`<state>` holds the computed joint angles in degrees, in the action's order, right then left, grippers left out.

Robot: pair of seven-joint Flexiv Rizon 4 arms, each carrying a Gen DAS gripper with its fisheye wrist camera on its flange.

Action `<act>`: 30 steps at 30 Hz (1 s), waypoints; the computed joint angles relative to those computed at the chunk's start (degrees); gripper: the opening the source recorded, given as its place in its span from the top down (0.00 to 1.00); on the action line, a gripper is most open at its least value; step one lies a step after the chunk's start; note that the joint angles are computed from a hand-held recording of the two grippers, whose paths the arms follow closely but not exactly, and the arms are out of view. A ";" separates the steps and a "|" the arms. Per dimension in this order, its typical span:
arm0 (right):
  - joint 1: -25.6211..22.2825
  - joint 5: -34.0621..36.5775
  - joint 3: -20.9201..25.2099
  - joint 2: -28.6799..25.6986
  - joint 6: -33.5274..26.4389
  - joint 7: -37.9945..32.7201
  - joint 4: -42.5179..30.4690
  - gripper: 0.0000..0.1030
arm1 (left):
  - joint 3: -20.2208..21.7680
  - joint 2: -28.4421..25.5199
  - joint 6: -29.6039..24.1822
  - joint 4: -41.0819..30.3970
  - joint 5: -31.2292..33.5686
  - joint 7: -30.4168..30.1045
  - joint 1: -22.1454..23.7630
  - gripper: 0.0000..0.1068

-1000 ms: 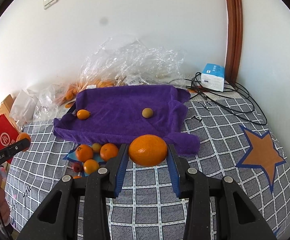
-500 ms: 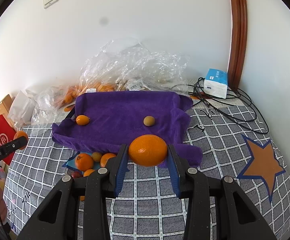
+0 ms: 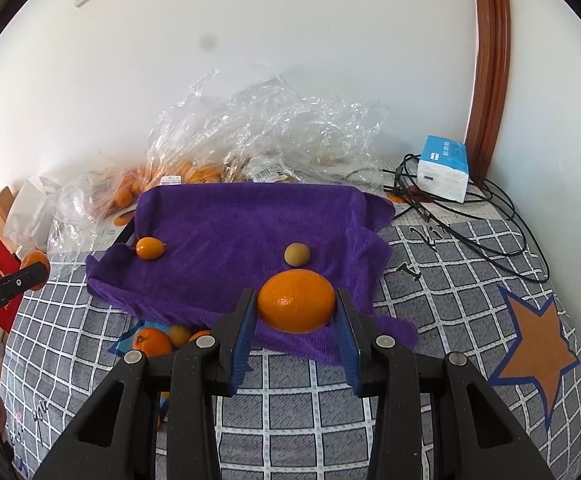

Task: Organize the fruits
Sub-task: 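Carry both oranges onto the purple towel and open both grippers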

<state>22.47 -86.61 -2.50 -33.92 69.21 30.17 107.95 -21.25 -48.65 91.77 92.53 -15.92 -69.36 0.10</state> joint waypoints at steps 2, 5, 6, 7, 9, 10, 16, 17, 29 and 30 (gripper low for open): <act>-0.21 0.71 -0.18 -1.06 0.49 -0.85 -1.10 0.63 | 0.85 -0.75 -1.04 -1.68 -0.17 -0.06 -0.81 0.65; -0.19 1.82 -0.82 -2.55 1.36 -1.98 -2.62 0.63 | 2.02 -2.17 -2.95 -4.66 -0.77 -0.03 -1.98 0.65; -0.19 2.50 -1.05 -3.13 1.69 -2.65 -3.17 0.63 | 2.33 -2.57 -3.54 -5.53 -0.98 0.04 -2.28 0.65; -0.08 3.05 -1.34 -3.54 1.95 -3.18 -3.58 0.63 | 2.88 -3.04 -4.21 -6.56 -1.23 0.00 -2.78 0.65; 0.23 4.31 -1.98 -4.34 2.35 -4.28 -4.40 0.63 | 3.71 -3.88 -5.41 -8.40 -1.70 -0.05 -3.59 0.65; 0.37 4.82 -2.37 -4.73 2.63 -4.70 -4.76 0.63 | 4.10 -4.23 -6.08 -9.28 -1.92 -0.07 -3.97 0.65; 1.18 7.75 -4.47 -6.93 4.51 -6.87 -6.59 0.63 | 6.36 -6.47 -8.57 -13.89 -2.43 0.23 -6.10 0.65; 1.34 8.61 -4.72 -7.46 4.75 -7.55 -6.99 0.63 | 6.64 -6.81 -9.06 -14.56 -2.54 0.19 -6.34 0.65; 4.84 19.31 -9.47 -11.88 9.04 -14.93 -9.16 0.63 | 10.80 -12.06 -15.29 -23.66 -2.70 -2.22 -8.82 0.65; 5.11 20.48 -9.75 -12.20 9.28 -15.85 -9.26 0.63 | 10.97 -12.52 -15.88 -24.28 -2.73 -2.43 -8.82 0.65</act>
